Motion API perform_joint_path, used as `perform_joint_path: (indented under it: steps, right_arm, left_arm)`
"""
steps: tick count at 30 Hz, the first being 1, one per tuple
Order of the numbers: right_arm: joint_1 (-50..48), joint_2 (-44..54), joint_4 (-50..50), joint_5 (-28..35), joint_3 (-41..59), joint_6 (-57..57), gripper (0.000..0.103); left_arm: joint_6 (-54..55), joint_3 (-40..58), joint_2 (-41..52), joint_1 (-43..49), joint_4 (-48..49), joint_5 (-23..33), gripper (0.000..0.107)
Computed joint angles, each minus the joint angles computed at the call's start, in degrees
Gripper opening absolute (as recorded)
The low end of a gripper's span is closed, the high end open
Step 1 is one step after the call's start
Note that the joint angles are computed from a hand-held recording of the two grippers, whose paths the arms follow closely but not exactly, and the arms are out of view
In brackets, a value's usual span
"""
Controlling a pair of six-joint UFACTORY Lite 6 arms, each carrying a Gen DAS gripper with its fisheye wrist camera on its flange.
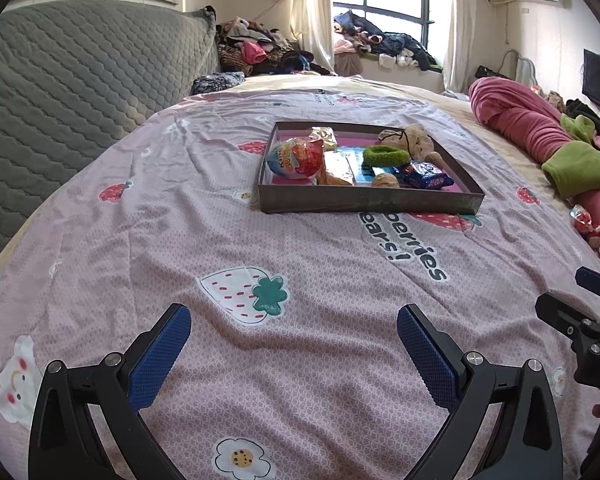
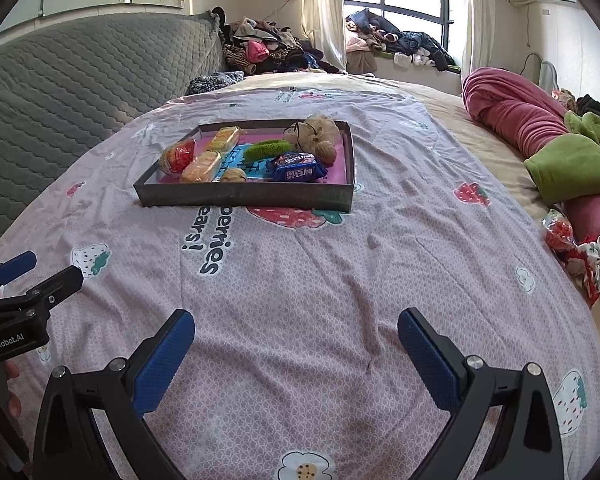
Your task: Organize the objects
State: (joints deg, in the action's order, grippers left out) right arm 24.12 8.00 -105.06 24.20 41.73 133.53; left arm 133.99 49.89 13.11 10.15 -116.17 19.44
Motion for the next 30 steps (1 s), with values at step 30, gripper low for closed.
perform_joint_path:
  steps: [30]
  right_arm:
    - [-1.3,4.1,-8.6,0.1,-0.6,9.2,0.103]
  left_arm:
    - [7.8,0.5,4.2,-0.6,-6.8,1.7,0.103]
